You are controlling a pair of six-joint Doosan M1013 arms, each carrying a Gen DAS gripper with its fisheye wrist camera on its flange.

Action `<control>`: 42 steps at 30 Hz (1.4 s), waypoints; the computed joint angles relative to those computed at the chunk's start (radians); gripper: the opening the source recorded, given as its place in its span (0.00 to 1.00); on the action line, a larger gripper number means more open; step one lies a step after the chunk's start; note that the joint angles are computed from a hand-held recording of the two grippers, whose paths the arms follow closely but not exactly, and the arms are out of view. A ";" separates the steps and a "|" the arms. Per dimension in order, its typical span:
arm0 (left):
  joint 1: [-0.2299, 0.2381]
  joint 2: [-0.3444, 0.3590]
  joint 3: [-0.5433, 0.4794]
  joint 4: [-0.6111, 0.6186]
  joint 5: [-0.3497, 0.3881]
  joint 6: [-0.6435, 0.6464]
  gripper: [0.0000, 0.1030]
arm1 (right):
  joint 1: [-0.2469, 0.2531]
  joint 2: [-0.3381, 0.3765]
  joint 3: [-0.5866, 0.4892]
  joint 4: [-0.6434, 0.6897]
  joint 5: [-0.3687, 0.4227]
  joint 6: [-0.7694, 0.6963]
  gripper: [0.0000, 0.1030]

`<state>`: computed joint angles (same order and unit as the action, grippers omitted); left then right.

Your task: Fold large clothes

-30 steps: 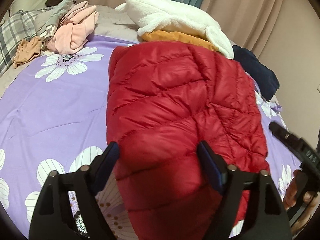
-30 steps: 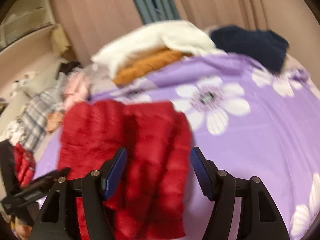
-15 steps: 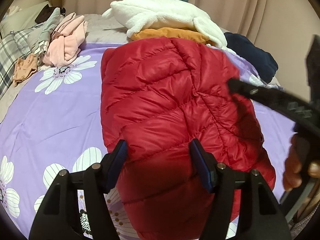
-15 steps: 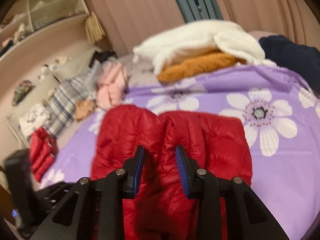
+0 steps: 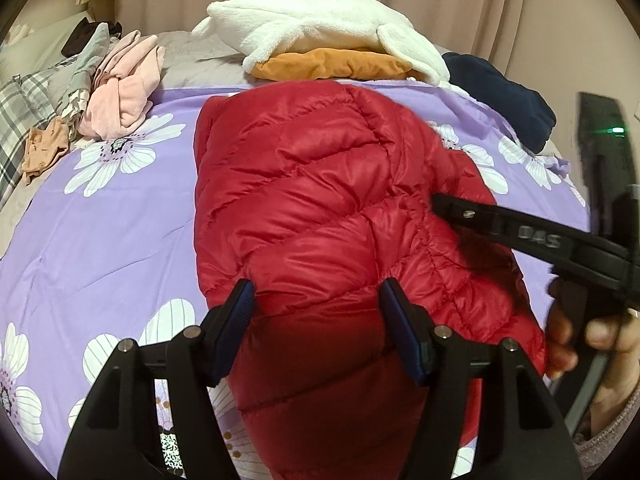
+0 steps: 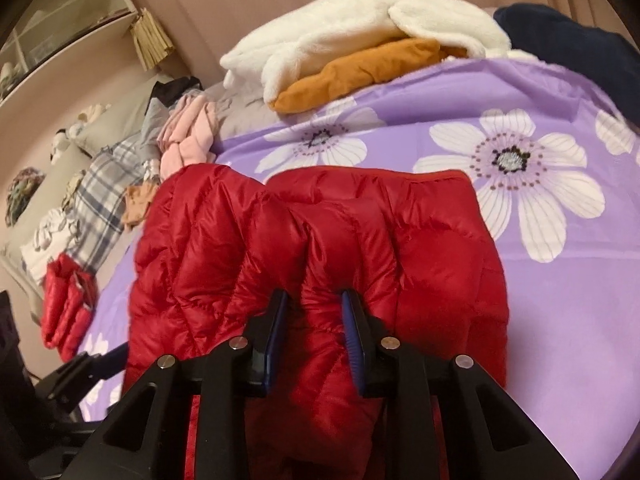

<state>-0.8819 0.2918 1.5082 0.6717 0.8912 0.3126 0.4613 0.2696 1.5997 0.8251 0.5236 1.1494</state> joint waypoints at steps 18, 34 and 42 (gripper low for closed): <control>-0.007 0.010 -0.008 -0.002 0.024 0.010 0.63 | 0.044 -0.051 0.082 -0.168 -0.040 -0.032 0.25; -0.045 -0.020 0.035 -0.011 0.058 -0.002 0.64 | 0.028 -0.081 0.114 -0.123 -0.012 -0.026 0.25; -0.041 -0.019 0.040 -0.019 0.045 0.001 0.64 | 0.035 -0.080 0.113 -0.179 -0.013 0.019 0.25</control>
<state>-0.9226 0.2726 1.5481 0.6529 0.9363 0.3135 0.4962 0.1895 1.7129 0.6465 0.5103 1.1689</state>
